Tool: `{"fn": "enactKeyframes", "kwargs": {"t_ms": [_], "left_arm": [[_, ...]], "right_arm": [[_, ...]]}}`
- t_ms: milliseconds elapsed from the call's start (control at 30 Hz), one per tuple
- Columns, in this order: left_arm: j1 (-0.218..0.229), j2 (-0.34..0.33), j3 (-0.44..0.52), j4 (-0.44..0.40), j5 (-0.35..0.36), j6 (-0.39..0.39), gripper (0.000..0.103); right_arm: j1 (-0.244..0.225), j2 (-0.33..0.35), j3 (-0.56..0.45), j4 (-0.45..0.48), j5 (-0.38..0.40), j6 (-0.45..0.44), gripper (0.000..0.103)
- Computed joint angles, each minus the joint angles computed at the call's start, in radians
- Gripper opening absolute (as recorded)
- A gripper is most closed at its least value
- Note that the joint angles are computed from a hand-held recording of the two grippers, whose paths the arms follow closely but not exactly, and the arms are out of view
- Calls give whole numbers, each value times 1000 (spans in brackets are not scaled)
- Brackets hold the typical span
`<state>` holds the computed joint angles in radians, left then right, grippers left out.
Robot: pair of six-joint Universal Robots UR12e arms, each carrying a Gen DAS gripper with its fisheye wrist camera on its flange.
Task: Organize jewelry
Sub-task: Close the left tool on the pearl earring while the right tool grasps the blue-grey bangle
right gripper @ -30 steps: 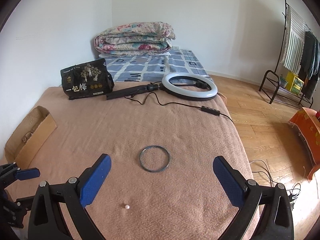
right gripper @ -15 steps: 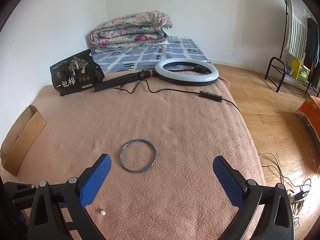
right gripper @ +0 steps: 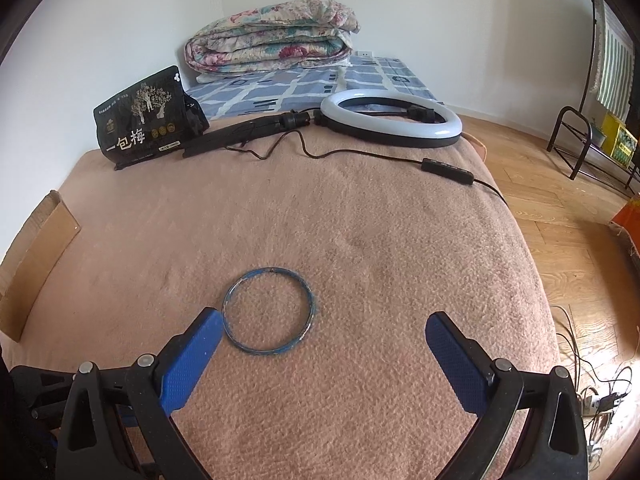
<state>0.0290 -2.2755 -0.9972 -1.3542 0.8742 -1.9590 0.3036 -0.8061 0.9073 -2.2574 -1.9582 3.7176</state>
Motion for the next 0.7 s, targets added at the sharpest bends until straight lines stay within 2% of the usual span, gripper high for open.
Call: {"fn": "enactKeyframes", "kwargs": {"t_ms": [33,333,700], "left_arm": [[-1,-1,-1,4,2,-1,27],[-5,-2,-13,47,21,-33,17],[-4,0,-14,66,38,-48,17]], "right_arm": [[-2,3,-1,-5,9,4,102],[-10,46,-55,23,60,-16,102],[-7,73,-98,70,73,-50,102]]}}
